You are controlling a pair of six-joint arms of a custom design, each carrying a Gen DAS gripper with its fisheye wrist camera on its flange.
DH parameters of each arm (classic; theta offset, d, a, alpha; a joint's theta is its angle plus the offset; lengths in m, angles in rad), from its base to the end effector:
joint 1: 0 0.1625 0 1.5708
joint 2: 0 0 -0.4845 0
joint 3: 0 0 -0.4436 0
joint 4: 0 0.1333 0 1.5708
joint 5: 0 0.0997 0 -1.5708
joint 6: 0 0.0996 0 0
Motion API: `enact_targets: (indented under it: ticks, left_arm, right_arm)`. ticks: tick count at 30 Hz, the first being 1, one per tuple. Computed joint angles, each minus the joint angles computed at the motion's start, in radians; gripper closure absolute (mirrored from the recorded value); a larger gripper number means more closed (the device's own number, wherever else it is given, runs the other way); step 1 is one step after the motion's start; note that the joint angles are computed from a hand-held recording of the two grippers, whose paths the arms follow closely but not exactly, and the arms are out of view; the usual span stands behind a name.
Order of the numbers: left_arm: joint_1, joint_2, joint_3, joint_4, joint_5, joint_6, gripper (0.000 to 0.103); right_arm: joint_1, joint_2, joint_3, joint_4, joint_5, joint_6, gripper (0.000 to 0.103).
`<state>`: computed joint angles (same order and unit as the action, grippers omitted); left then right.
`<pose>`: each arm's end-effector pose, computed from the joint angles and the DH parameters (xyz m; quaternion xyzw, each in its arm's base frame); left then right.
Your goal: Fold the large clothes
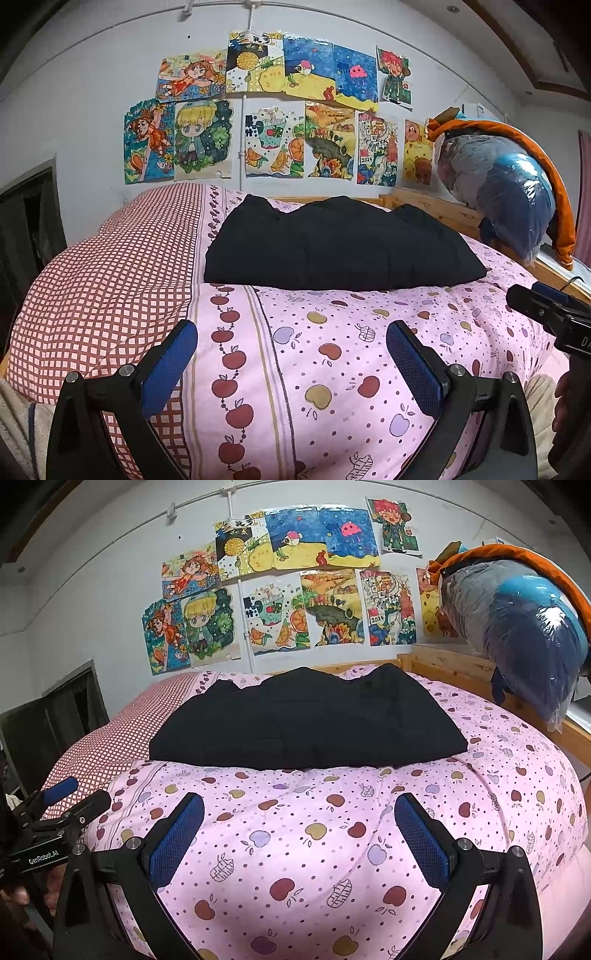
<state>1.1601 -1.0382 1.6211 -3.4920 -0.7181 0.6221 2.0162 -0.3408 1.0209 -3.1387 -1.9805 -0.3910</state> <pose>-0.0897 -0.7278 0.4176 0.1295 0.7477 -0.5274 0.3821 0.4874 -0.8037 0.0652 0.2793 -0.8435 0.4253 0.1722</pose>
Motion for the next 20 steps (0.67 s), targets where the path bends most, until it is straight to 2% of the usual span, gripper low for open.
enact_targets:
  ticks: [20]
  left_arm:
    - [0.002, -0.001, -0.001, 0.01, 0.0, 0.004, 0.0]
  right_arm:
    - [0.001, 0.007, -0.006, 0.004, -0.007, 0.012, 0.002]
